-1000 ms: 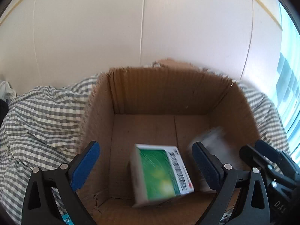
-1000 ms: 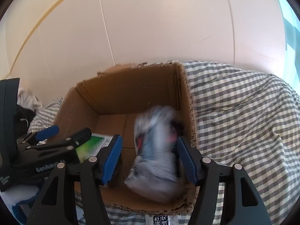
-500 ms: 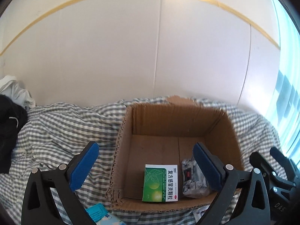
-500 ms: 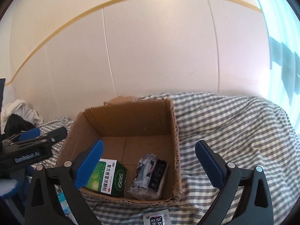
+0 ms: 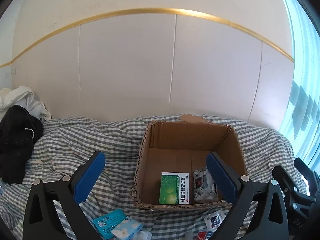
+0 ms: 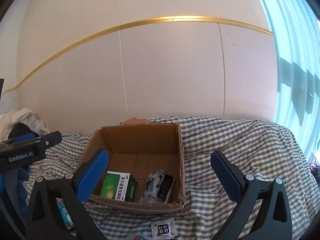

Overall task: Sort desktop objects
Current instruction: 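Withdraw both tools and reach toward the blue tissue pack and green bag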

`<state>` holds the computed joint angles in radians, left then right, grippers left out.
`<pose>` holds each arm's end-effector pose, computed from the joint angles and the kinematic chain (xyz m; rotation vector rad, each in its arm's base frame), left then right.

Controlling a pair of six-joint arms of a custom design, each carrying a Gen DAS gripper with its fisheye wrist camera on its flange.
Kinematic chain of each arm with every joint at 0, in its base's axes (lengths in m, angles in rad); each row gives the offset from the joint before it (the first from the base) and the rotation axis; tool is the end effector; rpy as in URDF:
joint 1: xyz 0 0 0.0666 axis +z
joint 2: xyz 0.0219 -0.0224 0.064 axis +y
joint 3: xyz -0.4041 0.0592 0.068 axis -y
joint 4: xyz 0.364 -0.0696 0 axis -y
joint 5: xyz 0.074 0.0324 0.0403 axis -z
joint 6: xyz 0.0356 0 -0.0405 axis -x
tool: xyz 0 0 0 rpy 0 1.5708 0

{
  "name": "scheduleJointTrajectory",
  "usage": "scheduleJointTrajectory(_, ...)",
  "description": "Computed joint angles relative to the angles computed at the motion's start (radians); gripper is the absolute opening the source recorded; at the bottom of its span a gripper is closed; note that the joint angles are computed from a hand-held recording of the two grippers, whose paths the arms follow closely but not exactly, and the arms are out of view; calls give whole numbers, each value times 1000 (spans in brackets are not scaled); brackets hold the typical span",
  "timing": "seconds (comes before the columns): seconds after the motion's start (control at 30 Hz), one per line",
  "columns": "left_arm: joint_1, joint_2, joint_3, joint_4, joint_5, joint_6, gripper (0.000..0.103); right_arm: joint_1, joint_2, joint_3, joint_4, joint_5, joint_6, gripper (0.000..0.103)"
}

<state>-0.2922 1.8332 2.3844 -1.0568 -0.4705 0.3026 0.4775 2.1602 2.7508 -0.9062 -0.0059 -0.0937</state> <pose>0.5742 -0.1563 0.6425 -0.2928 1.9976 0.1128 0.6302 0.3259 0.5972 -0.3675 1.8700 0.3949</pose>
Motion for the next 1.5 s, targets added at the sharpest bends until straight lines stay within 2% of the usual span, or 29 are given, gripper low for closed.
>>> scheduleJointTrajectory(0.13,-18,-44,-70,49,-13,-44,103,-2,-99,-187,90,0,-3,103)
scheduleJointTrajectory(0.2,-27,-82,-142,113,-27,-49,103,-4,-132,-247,108,4,-3,103)
scheduleJointTrajectory(0.3,-38,-140,-256,217,-53,-40,103,-10,-166,-311,122,0,-12,103)
scheduleJointTrajectory(0.43,-31,-188,-341,267,-3,6,103,-15,-212,-403,151,12,-4,103)
scheduleJointTrajectory(0.5,-32,-208,-376,291,-13,-1,103,-17,-240,-460,181,30,10,103)
scheduleJointTrajectory(0.6,-34,-214,-387,260,-50,-45,103,-21,-276,-539,237,30,19,103)
scheduleJointTrajectory(0.7,-24,-246,-441,271,-25,-46,103,-24,-305,-602,275,8,26,103)
scheduleJointTrajectory(0.77,-20,-255,-458,257,-36,-41,103,-25,-308,-614,269,10,29,103)
scheduleJointTrajectory(0.87,-13,-242,-446,195,-67,-46,103,-21,-308,-620,246,-3,35,103)
scheduleJointTrajectory(1.13,18,-241,-499,169,-19,-36,103,-14,-312,-672,245,-10,73,103)
scheduleJointTrajectory(1.27,33,-233,-524,155,-1,-44,102,-17,-280,-638,148,-32,88,103)
scheduleJointTrajectory(1.33,44,-235,-543,155,20,-50,97,-17,-268,-630,98,-38,102,103)
scheduleJointTrajectory(1.5,74,-213,-566,120,54,-69,97,-5,-245,-619,-7,-11,156,101)
